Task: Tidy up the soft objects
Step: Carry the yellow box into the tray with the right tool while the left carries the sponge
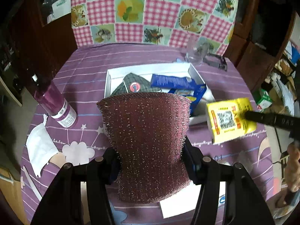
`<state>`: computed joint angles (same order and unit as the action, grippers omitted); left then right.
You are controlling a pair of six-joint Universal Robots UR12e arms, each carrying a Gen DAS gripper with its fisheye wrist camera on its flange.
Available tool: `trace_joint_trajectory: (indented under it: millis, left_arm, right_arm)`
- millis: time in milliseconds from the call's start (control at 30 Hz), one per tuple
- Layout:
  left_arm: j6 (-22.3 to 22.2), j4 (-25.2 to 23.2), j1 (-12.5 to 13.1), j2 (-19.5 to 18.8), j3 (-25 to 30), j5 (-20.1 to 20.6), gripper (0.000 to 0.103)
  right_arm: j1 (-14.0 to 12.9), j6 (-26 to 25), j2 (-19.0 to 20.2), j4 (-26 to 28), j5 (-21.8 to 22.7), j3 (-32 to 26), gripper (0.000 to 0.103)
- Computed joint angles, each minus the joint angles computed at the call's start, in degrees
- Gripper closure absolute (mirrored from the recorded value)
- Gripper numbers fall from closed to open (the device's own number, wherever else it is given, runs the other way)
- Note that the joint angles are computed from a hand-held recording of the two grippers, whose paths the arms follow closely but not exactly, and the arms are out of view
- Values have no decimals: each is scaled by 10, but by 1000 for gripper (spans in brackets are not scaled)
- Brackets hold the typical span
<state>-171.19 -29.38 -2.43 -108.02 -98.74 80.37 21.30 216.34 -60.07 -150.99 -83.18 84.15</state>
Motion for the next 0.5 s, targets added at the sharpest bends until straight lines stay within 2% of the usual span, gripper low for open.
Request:
trace_joint_trajectory:
  millis: [133, 267, 300, 400, 500]
  left_arm:
    - [-23, 1, 3, -9, 5, -41, 46]
    - [-30, -4, -6, -27, 22, -29, 46]
    - [-44, -12, -6, -33, 31, -28, 46]
    - [-67, -24, 4, -43, 40, -69, 46]
    - [-47, -45, 12, -53, 48, -104, 46]
  right_arm:
    - [3, -4, 1, 8, -11, -5, 88]
    - [5, -12, 4, 16, -21, -10, 88]
    - [5, -14, 5, 16, -22, -11, 88]
    - [5, -19, 7, 16, -28, -11, 88]
    - [7, -22, 10, 19, -42, -15, 88]
